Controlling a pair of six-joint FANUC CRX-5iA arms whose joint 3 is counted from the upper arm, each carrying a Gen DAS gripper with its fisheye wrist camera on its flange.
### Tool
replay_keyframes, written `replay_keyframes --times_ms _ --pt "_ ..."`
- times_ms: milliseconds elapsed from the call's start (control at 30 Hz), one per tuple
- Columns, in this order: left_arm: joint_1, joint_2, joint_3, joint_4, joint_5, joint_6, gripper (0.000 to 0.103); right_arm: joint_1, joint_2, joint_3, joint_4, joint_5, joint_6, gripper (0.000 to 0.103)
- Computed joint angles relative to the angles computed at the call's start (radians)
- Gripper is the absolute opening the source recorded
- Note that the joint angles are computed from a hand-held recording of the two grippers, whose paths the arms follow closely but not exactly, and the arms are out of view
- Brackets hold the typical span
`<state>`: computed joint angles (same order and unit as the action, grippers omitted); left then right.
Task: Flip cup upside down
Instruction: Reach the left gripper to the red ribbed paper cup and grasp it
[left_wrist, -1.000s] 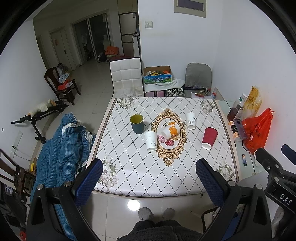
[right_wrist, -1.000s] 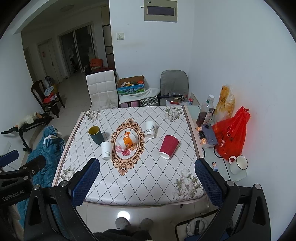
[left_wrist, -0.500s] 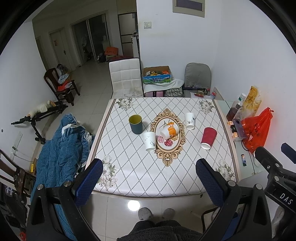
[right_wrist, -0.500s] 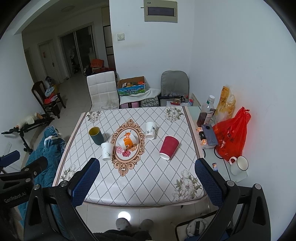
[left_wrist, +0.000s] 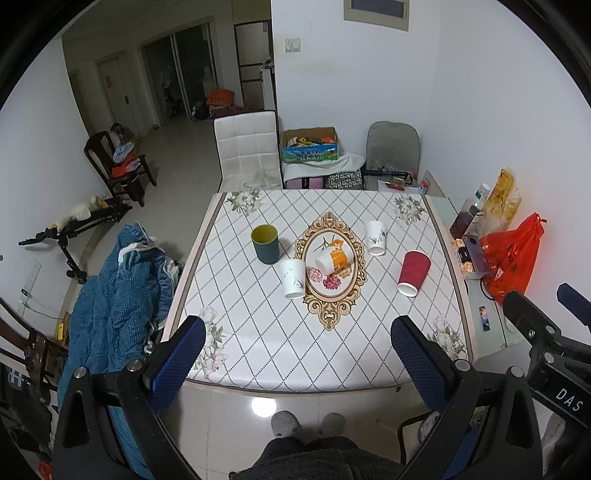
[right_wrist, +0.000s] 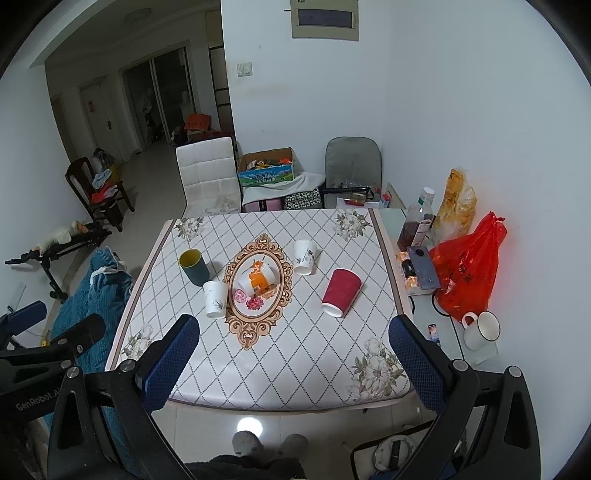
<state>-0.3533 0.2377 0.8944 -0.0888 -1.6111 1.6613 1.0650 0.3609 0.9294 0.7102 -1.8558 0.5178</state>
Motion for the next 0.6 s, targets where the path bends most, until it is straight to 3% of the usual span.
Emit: replay_keyframes --times_ms 300,600 --pt "-0.017 0.061 -0.009 -0.021 -0.025 0.036 0.103 -0.089 -0.035 -0.123 -0.114 0.036 -0.008 0.103" --pt "-0.050 0.175 0.027 -0.080 -0.092 0.067 0.103 -0.199 -0.147 -0.439 -0.316 0.164 -0.038 0.103"
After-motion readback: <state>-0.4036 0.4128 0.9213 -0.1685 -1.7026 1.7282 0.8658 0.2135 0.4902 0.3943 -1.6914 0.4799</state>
